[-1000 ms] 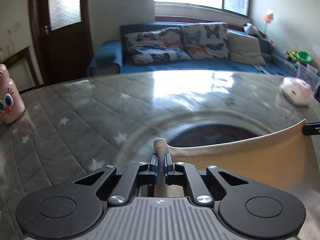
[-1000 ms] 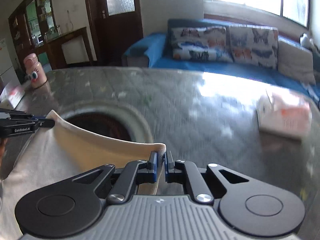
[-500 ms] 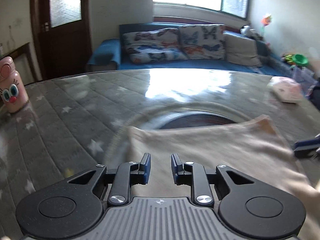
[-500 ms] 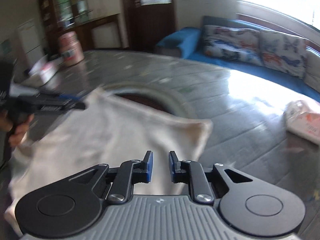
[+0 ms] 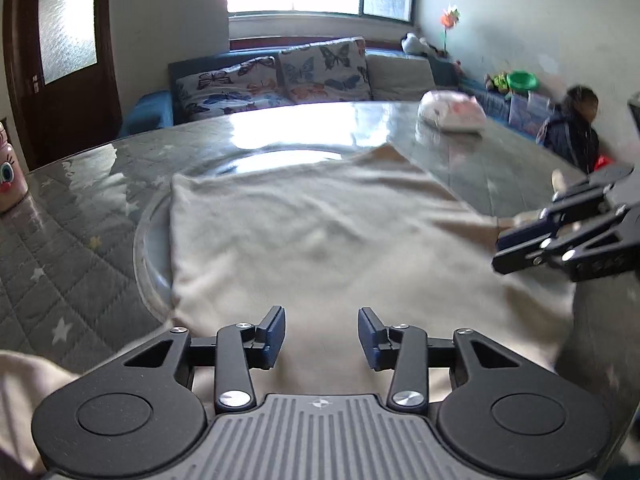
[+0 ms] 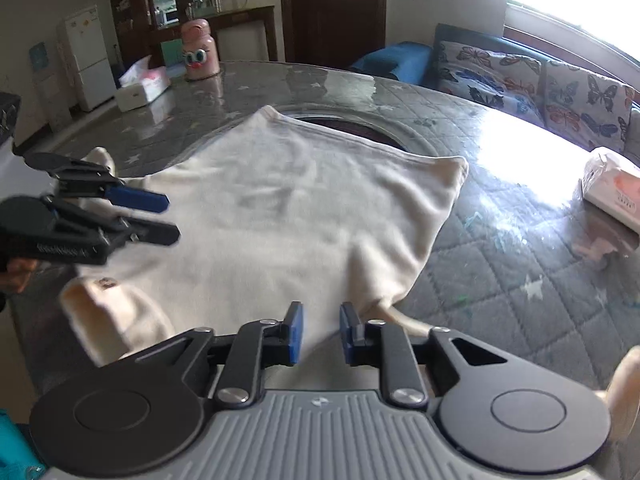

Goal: Fold clothes

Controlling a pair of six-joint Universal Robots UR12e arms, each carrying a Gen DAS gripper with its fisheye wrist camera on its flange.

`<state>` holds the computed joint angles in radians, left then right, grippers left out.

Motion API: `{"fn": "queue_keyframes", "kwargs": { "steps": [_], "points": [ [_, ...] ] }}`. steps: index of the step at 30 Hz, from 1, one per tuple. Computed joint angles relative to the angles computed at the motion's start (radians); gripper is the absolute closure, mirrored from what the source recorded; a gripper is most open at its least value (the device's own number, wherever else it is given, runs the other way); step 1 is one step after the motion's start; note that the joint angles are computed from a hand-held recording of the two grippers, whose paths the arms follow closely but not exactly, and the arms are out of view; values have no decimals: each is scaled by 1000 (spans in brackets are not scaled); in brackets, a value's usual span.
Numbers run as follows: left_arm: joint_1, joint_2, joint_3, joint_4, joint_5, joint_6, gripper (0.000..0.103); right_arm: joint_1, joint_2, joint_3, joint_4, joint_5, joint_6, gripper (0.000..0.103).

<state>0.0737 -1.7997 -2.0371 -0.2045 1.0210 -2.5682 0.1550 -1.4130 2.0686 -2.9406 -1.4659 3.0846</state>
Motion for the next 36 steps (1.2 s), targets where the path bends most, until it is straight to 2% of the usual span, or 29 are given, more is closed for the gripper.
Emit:
{"fn": "queue_keyframes", "kwargs": {
  "steps": [4,7,12,16,21,23,25,27,29,31,36],
  "points": [
    [3,8,-23,25,12,4,55,6,-22,40,-33,-16,21,74],
    [1,12,-17,11,28,-7,54,-12,-53,79,-78,-16,85,73],
    [-5,19,-11,22,-4,-23,48,-37,-94,126,-145,-163,180,72],
    [-23,25,-9,-7,-54,-4,47,-52,-93,136,-173,-326,259,67],
    [-52,31,-10,-81,-103,38,45,-74,-69,127,-168,-441,334,65],
    [-63,34,-13,-109,-117,60,45,-80,-59,121,-158,-454,342,65],
    [-71,37,-16,-136,-123,83,44,-95,-57,125,-152,-428,352,69],
    [-78,40,-19,-161,-123,107,44,-101,-54,126,-139,-419,355,91],
    [-80,44,-23,-179,-123,130,44,-102,-57,131,-139,-422,357,97],
    [-81,45,-26,-186,-123,144,43,-96,-61,136,-167,-440,345,100],
    [-78,47,-25,-194,-128,159,42,-89,-101,176,-306,-453,356,101]
  ]
}}
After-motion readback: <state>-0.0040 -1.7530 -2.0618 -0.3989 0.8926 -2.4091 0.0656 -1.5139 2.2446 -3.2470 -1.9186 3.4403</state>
